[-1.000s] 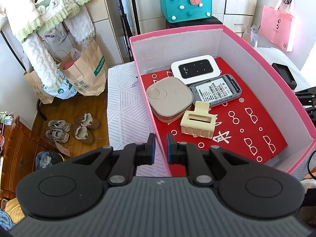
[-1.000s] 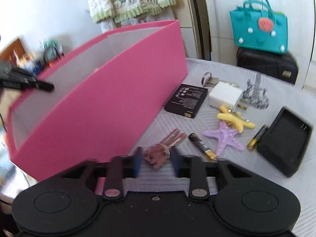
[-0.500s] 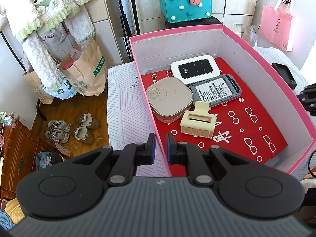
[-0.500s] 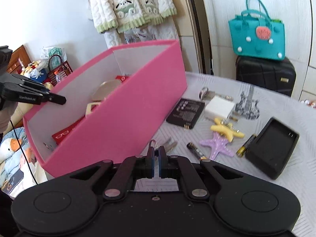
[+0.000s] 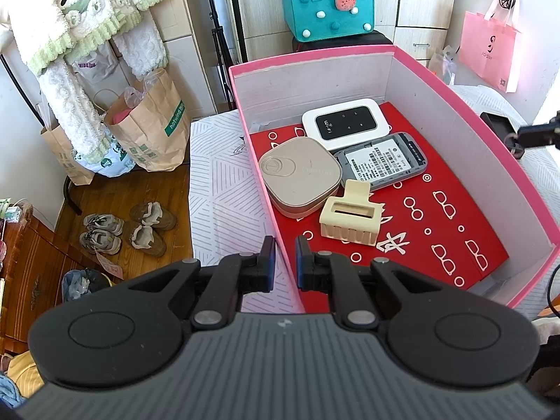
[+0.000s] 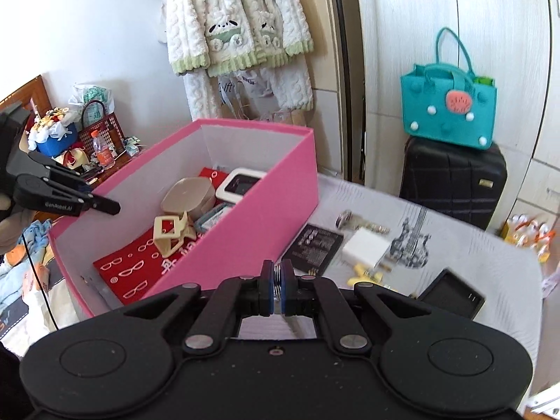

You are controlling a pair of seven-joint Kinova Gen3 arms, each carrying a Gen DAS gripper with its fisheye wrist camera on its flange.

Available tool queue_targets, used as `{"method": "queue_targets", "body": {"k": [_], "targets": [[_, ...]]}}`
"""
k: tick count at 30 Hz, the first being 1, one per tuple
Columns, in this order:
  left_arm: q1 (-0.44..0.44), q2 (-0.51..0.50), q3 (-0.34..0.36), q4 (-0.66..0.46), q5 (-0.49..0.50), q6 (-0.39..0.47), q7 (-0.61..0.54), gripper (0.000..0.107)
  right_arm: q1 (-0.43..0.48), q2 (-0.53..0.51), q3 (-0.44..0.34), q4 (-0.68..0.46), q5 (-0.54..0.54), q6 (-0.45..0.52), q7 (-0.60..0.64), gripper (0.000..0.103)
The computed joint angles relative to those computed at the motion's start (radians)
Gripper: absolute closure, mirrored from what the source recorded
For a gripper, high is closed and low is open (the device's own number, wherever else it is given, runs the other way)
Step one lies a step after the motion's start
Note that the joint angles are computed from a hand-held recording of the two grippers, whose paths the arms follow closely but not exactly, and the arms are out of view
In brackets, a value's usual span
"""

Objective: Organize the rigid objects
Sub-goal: 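Carry the silver keys into the pink box beside the clip and release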

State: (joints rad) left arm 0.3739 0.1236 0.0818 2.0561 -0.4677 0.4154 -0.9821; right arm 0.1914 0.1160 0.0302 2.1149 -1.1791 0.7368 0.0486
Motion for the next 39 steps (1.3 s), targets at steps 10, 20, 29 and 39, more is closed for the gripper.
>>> {"method": "queue_targets", "body": {"k": [10, 20, 29, 39], "targets": [[0.004, 0.003, 0.000, -0.002, -0.005, -0.002, 0.006, 0.097, -0.040, -0.074, 0.006, -0.078, -0.008, 0.051, 0.004, 0.098], [0.011, 0.008, -0.003, -0.006, -0.008, -0.003, 0.010, 0.097, -0.100, 0.003, -0.026, -0.208, 0.007, 0.215, -0.054, 0.098], [0.017, 0.016, -0.006, -0.014, -0.003, -0.015, 0.020, 0.097, -0.191, 0.140, -0.119, -0.208, 0.112, 0.039, -0.180, 0.098], [-0.002, 0.002, -0.008, 0.014, 0.025, -0.046, -0.020, 0.096, -0.092, 0.078, -0.140, -0.157, 0.132, 0.018, -0.175, 0.092]]}}
